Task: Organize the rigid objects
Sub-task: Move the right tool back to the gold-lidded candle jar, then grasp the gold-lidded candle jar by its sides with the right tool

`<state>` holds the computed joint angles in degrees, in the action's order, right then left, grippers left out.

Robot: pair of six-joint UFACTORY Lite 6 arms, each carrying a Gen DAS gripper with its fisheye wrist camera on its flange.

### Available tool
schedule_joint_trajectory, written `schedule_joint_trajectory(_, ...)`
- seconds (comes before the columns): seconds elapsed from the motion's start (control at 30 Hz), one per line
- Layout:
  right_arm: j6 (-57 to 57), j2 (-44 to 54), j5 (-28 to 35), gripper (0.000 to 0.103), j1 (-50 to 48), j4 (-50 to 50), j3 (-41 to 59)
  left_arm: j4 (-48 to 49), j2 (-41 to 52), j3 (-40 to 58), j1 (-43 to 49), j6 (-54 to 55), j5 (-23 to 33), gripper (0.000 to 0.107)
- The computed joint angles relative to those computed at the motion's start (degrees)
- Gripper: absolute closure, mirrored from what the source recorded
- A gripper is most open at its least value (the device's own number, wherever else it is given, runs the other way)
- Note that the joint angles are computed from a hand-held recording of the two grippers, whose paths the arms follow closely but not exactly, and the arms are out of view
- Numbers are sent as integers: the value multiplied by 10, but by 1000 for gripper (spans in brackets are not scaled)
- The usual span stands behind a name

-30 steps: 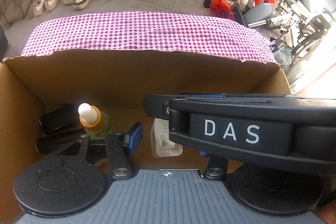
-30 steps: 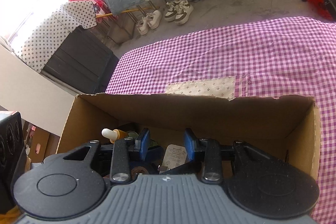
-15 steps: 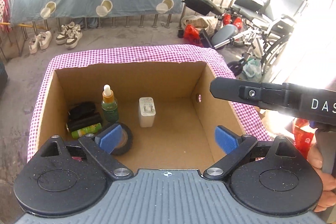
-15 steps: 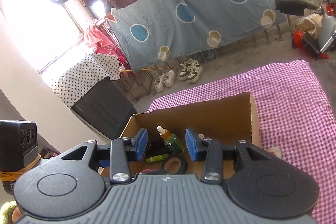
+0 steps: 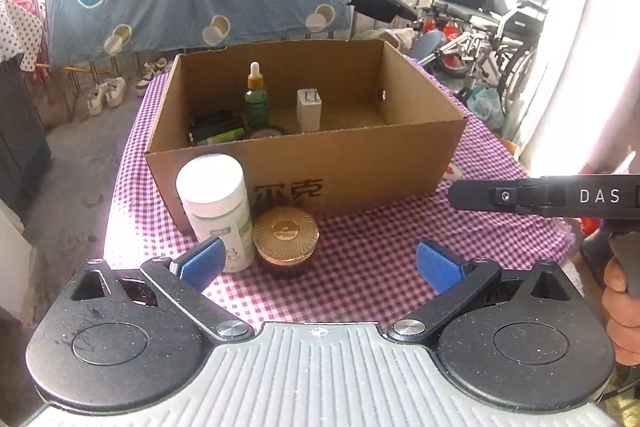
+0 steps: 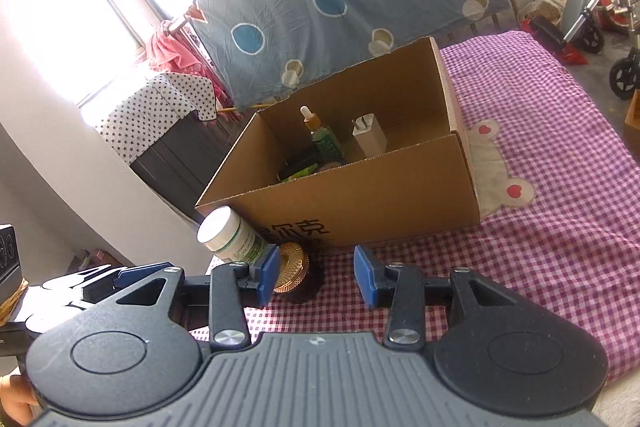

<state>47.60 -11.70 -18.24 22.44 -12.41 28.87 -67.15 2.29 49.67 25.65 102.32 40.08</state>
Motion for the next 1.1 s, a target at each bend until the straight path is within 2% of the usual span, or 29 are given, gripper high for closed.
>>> schedule_joint_trajectory(0.1, 27, 49, -6, 60, 22, -13, 16, -54, 7, -37, 0, 71, -32, 5)
schedule_joint_trajectory(0.23, 45, 115, -1, 60, 42, -26, 61, -193, 31, -77, -8, 254, -64, 5)
schedule_joint_trajectory(0.33, 46, 149, -15, 60, 47, -28, 85, -284, 66, -76, -23, 352, -67, 5)
schedule_joint_trajectory(0.4, 50, 183, -13, 60, 48, -36, 120, -303, 92, -66, -17, 380, -53, 8)
schedule_joint_trajectory(0.53, 135, 262, -40, 60, 26, -127, 192, -289, 152, -26, -19, 358, -38, 16)
schedule_joint_trajectory(0.6, 160, 301, -45, 60, 17, -155, 231, -287, 174, -12, -25, 350, -37, 26)
schedule_joint_trajectory(0.8, 284, 417, -42, 60, -1, -300, 349, -265, 231, 43, -39, 305, -37, 31)
schedule_joint_trajectory(0.87, 314, 439, -43, 57, -3, -338, 373, -258, 236, 52, -41, 294, -34, 30)
schedule_joint_trajectory(1.1, 330, 421, -44, 45, -11, -377, 355, -246, 233, 38, -43, 301, -15, 30)
